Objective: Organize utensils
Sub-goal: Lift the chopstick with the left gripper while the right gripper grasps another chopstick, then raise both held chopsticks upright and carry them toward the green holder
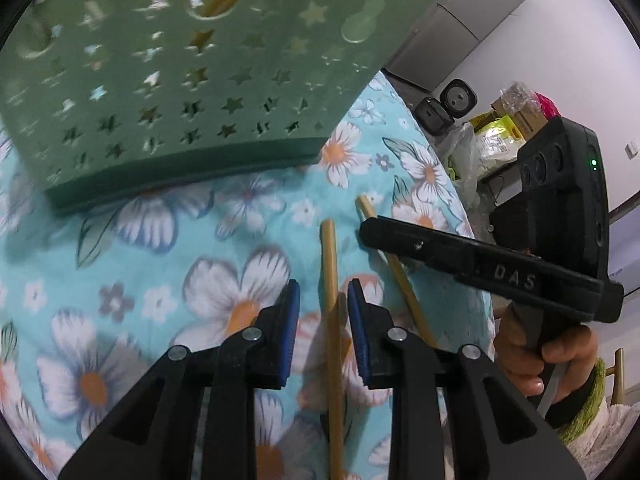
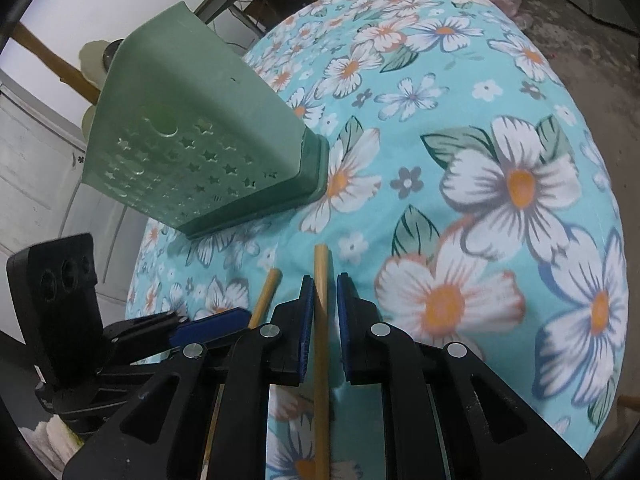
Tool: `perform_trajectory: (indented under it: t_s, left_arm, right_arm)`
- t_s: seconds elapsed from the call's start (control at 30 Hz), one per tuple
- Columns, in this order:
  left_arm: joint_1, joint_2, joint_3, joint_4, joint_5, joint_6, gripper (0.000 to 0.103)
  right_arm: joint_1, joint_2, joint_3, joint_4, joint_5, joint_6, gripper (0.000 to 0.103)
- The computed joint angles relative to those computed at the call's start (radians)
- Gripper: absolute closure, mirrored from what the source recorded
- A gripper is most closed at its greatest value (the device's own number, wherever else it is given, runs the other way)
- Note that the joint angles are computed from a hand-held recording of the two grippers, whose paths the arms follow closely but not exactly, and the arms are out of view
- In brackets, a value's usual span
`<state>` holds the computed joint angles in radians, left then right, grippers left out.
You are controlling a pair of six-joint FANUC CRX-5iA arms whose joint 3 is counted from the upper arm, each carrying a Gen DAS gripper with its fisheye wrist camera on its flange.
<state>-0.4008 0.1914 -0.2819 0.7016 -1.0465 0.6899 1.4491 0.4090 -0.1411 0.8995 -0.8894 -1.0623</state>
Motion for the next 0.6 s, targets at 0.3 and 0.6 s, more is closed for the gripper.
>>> perform_trajectory:
  t_s: [0.3, 0.6]
  left_arm:
    - [-0.032, 0.023, 0.047, -0.045, 0.024, -0.004, 0.080]
    - [-0.070, -0.030, 0.013, -0.137, 0.135, -0.012, 0.093]
  right_arm:
    - [-0.024, -0.006, -0.016, 0.016, 0.027, 0.004, 0.093]
    - [-0.009, -0.008, -0.005, -0.009, -0.008, 0.035, 0.098]
